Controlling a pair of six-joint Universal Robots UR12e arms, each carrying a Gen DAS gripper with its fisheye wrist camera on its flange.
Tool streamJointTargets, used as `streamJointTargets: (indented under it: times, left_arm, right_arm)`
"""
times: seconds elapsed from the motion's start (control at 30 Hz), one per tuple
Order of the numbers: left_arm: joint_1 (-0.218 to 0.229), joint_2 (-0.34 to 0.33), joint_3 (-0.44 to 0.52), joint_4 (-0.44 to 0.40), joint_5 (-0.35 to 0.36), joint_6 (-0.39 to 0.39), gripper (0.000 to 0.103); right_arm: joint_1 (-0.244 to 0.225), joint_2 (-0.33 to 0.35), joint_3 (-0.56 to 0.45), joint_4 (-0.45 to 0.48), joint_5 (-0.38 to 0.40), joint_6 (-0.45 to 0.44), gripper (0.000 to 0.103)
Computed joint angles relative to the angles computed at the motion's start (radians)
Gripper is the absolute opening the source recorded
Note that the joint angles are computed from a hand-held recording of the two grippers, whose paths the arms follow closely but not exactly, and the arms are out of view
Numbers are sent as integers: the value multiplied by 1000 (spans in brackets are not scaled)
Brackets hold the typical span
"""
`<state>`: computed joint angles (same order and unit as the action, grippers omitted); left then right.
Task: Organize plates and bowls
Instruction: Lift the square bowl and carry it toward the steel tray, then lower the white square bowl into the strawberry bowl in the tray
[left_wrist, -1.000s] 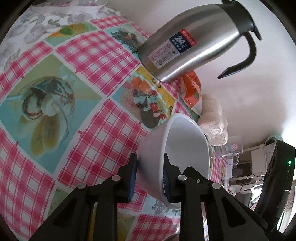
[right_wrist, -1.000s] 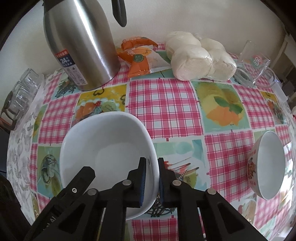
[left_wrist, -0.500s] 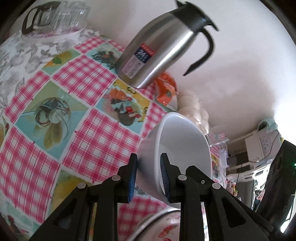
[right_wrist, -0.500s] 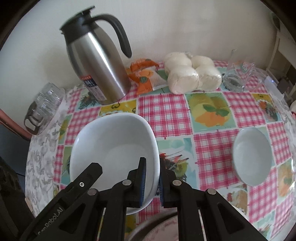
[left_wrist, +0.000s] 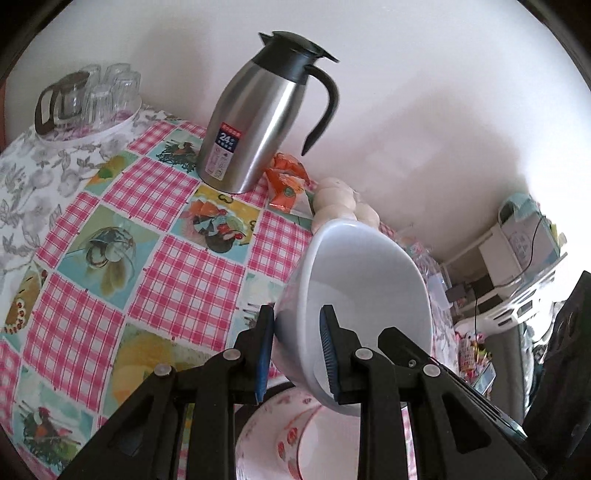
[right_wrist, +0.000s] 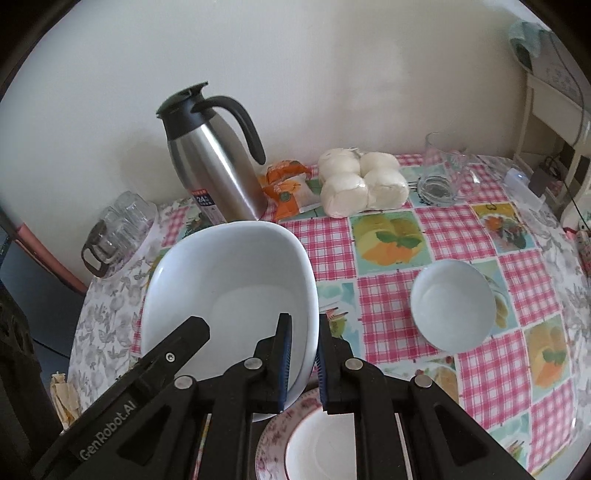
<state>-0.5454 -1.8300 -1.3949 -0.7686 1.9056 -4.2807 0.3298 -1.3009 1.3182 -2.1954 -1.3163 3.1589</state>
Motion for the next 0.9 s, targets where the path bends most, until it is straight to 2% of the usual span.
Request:
streamJointTargets:
  times: [0.2,0.53,0.67,0.8,0.9]
  left_arm:
    - [-29,-15,40,-63,31,17,26]
    - [-86,-52,117,-165,91,77,26]
    - [-102,-73,149,-186,91,104,26]
    - [-112,-91,179,-202,97,125,26]
    - [-120,-102,200,-222,111,130,25]
  right_arm:
    - [-31,-46,66,-35,55,23,14]
    - [-92,-126,194,-157,165,89,17]
    - [-116,-155,238,-214,181,92,17]
    - [-142,-173,264,-242,220,110,19]
    - [-148,-183,275,-252,216,110,19]
